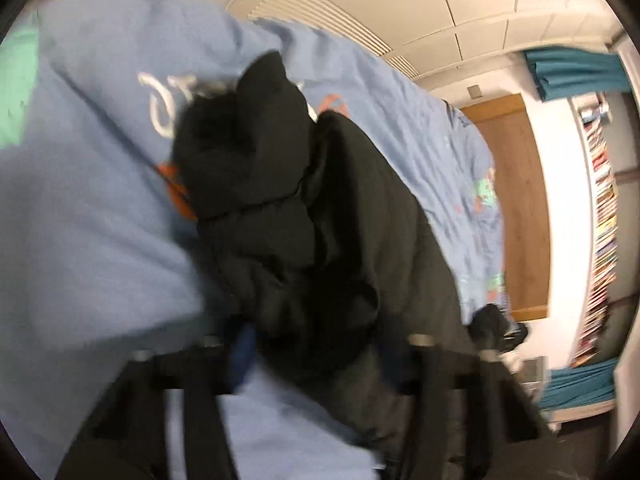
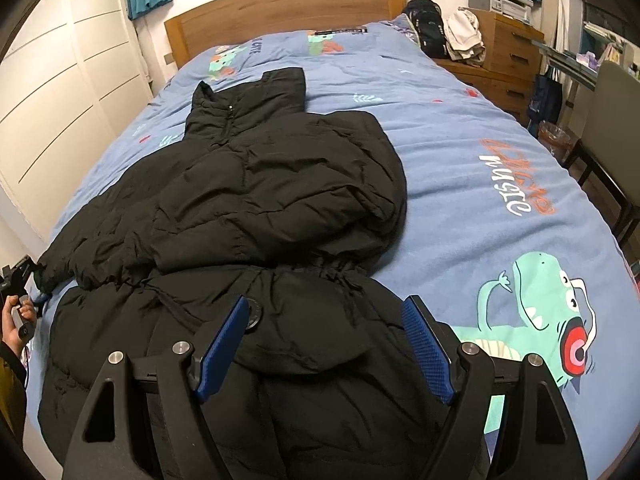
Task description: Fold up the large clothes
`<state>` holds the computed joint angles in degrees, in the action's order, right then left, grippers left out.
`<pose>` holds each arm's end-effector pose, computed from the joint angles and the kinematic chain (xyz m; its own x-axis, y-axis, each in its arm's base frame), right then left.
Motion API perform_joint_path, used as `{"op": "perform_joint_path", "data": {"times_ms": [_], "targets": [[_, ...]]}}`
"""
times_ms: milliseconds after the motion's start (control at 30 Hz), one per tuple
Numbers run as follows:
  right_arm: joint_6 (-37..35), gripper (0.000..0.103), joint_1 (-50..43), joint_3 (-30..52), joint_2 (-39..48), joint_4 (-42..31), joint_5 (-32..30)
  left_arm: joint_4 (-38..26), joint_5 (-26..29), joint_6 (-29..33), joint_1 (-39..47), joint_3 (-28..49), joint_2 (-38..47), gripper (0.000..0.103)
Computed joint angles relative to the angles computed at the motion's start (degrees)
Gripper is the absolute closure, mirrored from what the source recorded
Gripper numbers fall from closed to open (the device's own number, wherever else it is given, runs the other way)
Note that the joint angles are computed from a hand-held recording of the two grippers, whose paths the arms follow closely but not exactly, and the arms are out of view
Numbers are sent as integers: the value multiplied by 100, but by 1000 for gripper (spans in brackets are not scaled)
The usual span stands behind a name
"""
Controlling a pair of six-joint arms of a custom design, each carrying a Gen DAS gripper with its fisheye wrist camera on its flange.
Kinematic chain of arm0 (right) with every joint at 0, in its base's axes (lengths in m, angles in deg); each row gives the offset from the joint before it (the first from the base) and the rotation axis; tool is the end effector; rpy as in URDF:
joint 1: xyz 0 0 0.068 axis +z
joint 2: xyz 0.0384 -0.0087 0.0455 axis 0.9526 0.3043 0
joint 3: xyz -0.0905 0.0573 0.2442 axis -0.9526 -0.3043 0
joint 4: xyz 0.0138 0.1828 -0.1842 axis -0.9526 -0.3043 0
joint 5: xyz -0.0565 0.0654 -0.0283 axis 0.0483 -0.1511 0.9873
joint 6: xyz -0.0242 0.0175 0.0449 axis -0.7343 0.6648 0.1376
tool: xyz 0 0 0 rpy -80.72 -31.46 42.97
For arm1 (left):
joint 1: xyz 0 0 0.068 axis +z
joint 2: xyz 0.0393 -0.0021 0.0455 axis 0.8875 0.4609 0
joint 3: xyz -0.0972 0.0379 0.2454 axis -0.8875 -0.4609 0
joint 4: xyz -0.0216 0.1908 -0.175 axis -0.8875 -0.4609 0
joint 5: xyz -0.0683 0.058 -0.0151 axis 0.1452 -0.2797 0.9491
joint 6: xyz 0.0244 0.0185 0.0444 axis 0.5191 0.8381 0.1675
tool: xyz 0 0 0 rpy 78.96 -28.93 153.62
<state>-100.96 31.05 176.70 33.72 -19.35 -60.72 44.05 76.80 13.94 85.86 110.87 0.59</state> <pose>0.2957 -0.2349 0.3118 -0.7884 -0.0143 -0.6150 -0.1045 0.9883 0.1109 0.2321 0.0874 0.1773 -0.1540 -0.9790 -0.1335 -0.6400 0.2018 -0.7414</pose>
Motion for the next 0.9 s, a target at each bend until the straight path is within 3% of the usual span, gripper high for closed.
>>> {"op": "perform_joint_path", "data": {"times_ms": [133, 233, 567, 700, 900], "targets": [[-122, 25, -165, 145, 87, -122, -83, -141, -60, 38, -62, 136, -131, 84], [-208, 25, -298, 324, 168, -233, -181, -398, -175, 109, -187, 341, -294, 91], [-425, 25, -804, 1155, 531, -696, -636, -1588, -899, 302, -1200, 1480, -895, 95], [-551, 25, -1020, 1574, 752, -961, -839, -2089, -1409, 362, -2014, 2184, -960, 96], [-750, 25, -1404, 2330, 1206, -1462, -1171, -2877, -2475, 552, -3836, 3857, -250, 96]]}}
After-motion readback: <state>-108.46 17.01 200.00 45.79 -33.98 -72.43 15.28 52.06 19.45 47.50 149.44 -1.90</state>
